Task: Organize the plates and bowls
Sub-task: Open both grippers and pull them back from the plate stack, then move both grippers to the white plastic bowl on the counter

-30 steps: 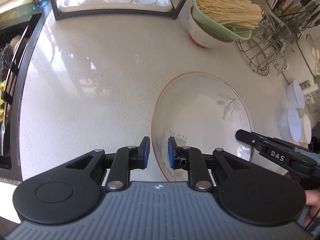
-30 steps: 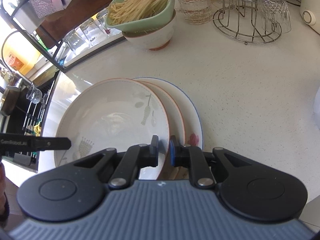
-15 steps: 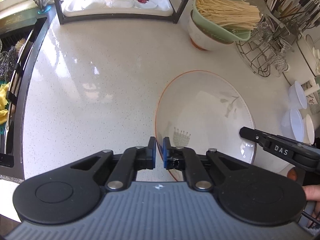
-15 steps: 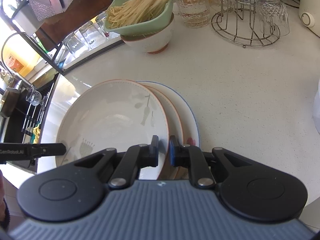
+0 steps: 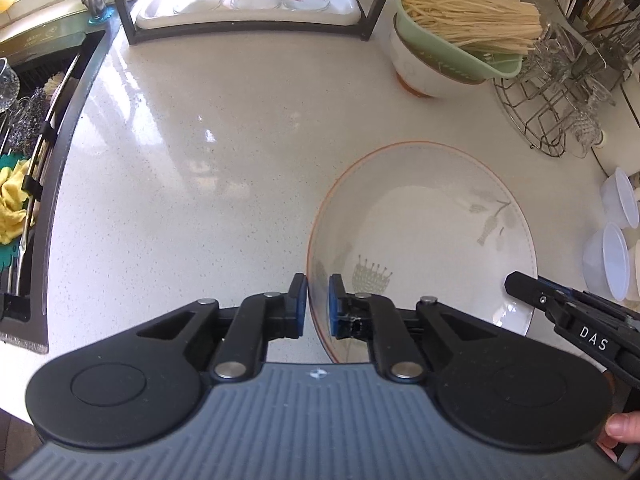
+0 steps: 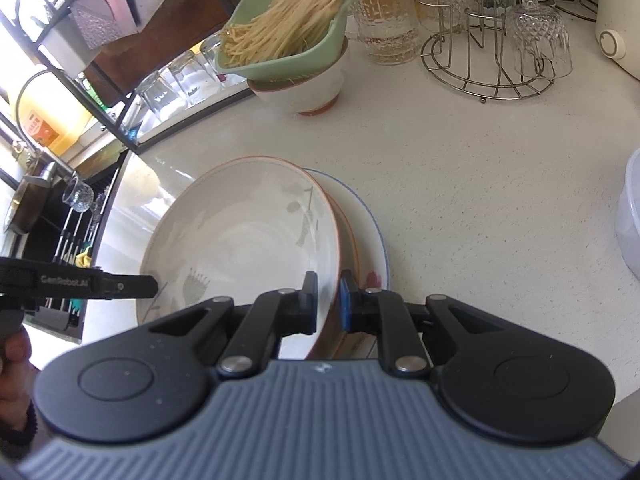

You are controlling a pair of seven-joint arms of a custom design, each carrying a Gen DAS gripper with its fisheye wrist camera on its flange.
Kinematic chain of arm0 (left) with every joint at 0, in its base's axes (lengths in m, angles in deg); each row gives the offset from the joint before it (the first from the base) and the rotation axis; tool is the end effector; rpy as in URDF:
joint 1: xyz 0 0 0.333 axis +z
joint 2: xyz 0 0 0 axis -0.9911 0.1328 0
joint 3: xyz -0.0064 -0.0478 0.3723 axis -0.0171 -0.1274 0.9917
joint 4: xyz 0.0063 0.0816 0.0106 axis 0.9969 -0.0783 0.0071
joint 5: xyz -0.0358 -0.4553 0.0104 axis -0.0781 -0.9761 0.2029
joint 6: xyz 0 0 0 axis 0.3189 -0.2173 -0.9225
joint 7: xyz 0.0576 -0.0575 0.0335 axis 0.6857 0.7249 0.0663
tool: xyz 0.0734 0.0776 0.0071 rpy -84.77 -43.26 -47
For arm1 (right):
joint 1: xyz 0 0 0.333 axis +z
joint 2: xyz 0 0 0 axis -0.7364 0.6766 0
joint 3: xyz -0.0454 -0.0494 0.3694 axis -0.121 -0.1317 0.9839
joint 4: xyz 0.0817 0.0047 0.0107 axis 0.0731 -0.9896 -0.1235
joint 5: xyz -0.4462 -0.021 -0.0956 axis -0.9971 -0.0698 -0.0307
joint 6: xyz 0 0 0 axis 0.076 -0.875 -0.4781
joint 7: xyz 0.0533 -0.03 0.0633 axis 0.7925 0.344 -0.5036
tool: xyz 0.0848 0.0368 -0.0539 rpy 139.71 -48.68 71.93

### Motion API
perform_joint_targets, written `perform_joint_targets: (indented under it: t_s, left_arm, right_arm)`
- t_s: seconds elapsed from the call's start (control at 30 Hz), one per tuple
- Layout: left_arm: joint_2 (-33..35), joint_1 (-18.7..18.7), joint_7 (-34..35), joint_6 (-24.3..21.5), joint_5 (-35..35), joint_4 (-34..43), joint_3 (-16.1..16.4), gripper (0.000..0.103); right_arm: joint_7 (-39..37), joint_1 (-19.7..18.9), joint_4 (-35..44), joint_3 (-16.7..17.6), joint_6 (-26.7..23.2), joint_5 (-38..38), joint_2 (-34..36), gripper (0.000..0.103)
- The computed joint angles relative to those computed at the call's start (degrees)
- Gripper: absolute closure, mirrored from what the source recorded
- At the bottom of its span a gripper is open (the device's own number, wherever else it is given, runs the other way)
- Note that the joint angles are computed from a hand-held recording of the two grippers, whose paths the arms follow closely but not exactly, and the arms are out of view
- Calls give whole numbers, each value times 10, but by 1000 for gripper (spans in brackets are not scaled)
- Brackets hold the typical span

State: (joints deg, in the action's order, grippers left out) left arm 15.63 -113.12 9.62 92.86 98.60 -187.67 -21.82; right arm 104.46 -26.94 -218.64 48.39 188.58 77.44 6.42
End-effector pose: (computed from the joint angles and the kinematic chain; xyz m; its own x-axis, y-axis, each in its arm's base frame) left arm 0.4364 -0.4895 0.4174 0.5314 -0.8265 0.1857 -0.7656 -0.5624 -0.3123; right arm 0.5207 0.2213 0.4072 0.5341 -0.7644 -0.3611 -0.7967 -0.3122 -0.5175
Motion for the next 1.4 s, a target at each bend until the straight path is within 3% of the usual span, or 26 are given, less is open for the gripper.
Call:
perform_joint_targets:
  t_s: [0.53, 0.77, 1.07, 1.4]
  left_arm:
    - [-7, -29, -137, -14, 56, -1, -11, 90]
    - [5, -46, -179, -24, 79, 14, -13, 90]
    - [8, -73, -191, -100, 114, 60, -20, 90]
    - [45, -115, -182, -186, 173, 160, -24, 90]
  right_arm:
    - [-83, -14, -17, -16, -51, 57, -23, 87]
    - [-84, -22, -22, -22, -72, 47, -28, 88]
    - [-178, -19, -43, -35, -53, 105, -71, 88]
    - [-242, -32, -69, -67, -76, 136, -133, 88]
